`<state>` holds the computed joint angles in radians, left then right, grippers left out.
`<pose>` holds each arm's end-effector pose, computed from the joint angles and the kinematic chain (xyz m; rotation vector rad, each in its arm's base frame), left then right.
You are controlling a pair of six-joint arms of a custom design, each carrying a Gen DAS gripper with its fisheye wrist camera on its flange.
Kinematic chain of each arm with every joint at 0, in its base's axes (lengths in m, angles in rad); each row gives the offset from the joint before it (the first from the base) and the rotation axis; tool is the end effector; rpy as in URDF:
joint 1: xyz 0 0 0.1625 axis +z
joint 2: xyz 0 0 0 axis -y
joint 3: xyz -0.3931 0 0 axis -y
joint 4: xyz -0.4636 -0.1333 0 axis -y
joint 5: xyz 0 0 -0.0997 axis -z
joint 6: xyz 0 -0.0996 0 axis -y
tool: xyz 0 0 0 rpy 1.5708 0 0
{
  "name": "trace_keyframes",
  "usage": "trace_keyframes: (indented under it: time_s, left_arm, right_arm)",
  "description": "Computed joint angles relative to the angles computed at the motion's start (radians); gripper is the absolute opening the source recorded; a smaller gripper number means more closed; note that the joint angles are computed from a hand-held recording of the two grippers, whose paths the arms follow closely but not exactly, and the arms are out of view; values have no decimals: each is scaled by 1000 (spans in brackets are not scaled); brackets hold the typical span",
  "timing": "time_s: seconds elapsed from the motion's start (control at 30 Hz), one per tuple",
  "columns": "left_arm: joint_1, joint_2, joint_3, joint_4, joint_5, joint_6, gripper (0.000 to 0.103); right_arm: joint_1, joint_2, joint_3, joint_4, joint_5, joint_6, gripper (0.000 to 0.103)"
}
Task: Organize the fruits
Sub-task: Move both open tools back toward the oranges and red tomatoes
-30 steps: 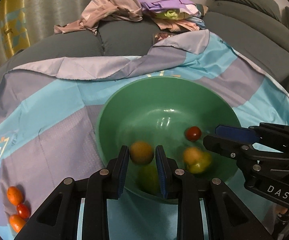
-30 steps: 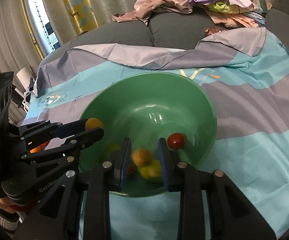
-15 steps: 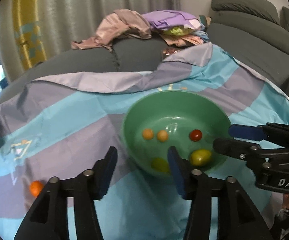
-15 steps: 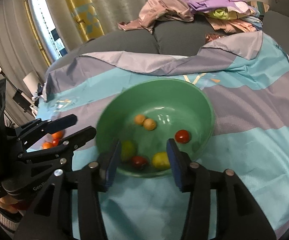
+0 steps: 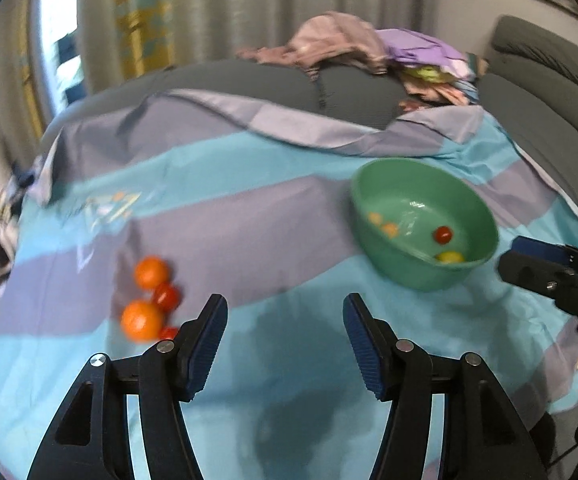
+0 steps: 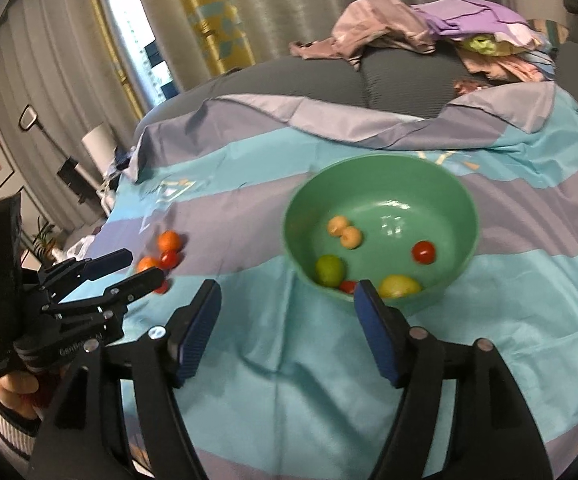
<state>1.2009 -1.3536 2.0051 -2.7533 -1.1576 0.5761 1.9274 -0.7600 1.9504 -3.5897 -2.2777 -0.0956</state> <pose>-0.0501 -0.6086 0.2371 1.0556 2.3889 -0.6490 0.2669 -0.5198 0.0251 0.1533 -2.3457 1.1230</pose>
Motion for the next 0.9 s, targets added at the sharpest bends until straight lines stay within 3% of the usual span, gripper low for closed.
trace_keyframes:
  time_s: [0.5, 0.9]
  left_arm:
    - [157, -86, -22, 42, 19, -104, 60]
    - [192, -13, -96, 123, -63, -125, 60]
  right_arm:
    - [20, 54, -54, 151, 46, 21, 69]
    - [-1, 84, -90, 219, 83, 45, 69]
